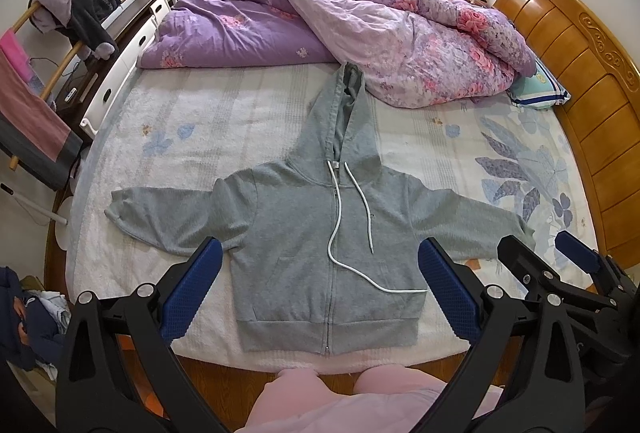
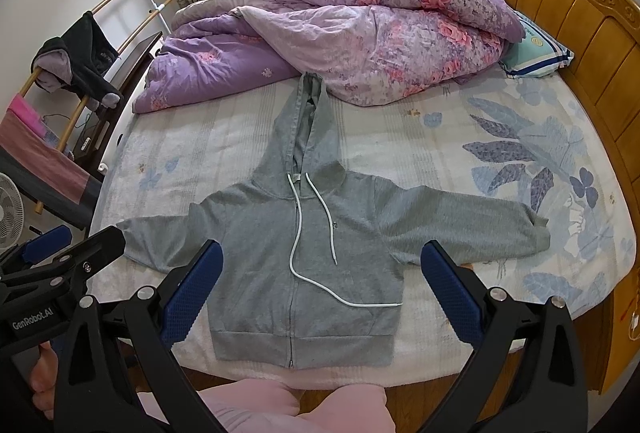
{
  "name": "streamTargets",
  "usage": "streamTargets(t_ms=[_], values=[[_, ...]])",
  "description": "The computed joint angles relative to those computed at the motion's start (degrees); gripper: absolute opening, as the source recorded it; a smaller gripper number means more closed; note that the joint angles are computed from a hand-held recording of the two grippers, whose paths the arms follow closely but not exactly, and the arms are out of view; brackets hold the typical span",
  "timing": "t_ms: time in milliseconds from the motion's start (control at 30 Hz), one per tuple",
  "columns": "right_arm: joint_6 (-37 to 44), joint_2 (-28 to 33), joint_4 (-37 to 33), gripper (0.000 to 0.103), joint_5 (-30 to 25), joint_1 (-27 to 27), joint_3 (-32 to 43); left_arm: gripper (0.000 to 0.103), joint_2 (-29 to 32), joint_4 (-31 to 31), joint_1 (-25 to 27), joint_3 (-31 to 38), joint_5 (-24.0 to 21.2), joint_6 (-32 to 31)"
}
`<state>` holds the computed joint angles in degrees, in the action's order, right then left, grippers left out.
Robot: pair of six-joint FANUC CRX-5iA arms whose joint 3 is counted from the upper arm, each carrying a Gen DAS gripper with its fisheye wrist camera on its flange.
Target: Fold large clothes
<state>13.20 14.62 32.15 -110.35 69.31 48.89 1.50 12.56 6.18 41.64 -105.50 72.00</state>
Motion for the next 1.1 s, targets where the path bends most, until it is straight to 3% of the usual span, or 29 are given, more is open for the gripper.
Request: streamTargets(t_ms=[433, 567, 767, 1100], values=[[-0.41, 0.38, -0.78, 0.096, -0.59, -0.12, 1.16, 0.098, 0.03, 0.04, -0.03, 0.0, -0.25, 0.14], [-0.54, 0.34, -0.97, 0.096, -0.51, 0.01, 1.13, 0.098, -1.85, -0.08, -0.29, -2.79, 0.09, 0.44], [-0.7, -0.16, -1.61, 0.096, -0.01, 0.45, 0.33, 0.098, -2.39, 0.14, 0.59, -3.2, -1.58, 0.55], [3.34, 2.78, -6.42, 0.096, -1.58, -0.66, 5.8, 0.098, -1.35, -0.12, 3.9, -1.53, -6.18, 1.4]])
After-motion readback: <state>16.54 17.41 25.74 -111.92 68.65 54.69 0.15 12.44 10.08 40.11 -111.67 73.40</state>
